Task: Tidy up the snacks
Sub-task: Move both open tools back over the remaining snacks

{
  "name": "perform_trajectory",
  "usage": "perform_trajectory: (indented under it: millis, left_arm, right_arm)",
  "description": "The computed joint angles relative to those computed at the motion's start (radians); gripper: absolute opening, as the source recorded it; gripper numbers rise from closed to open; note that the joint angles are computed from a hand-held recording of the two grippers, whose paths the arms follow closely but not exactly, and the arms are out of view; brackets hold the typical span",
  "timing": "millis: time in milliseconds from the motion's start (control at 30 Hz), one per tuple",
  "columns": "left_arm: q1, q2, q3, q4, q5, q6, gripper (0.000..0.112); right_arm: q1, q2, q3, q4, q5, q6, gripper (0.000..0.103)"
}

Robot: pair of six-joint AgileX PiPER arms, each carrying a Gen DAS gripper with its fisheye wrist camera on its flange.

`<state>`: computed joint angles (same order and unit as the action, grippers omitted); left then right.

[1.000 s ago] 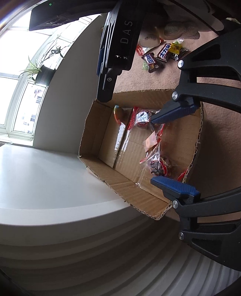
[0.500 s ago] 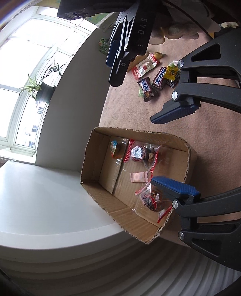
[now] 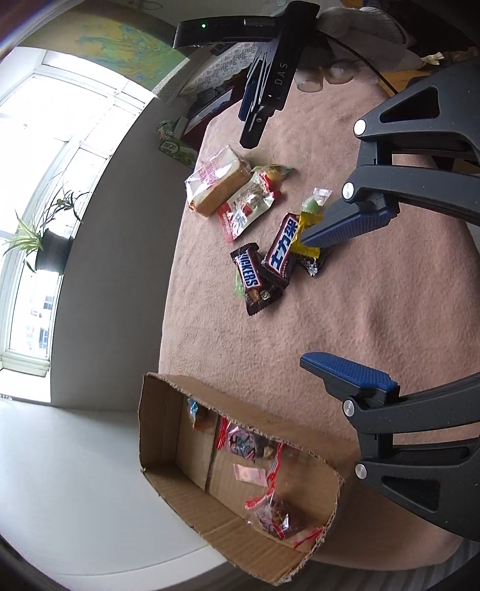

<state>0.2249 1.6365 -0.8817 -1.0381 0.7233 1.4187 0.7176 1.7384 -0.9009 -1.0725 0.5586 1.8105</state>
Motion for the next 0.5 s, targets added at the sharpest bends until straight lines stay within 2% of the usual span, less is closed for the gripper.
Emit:
perform_trajectory:
  millis: [233, 500]
  left_arm:
    - [-0.179, -0.003, 0.072, -0.016, -0.151, 0.044, 0.06]
    - [-0.282, 0.053, 0.065, -0.013, -0.275, 0.053, 0.06]
  right_arm:
    - [-0.019, 0.021, 0.041, -0.057, -0.049, 0.051, 0.084]
    - [-0.057, 0.079, 0.011, -0.067, -0.095, 0.036, 0.084]
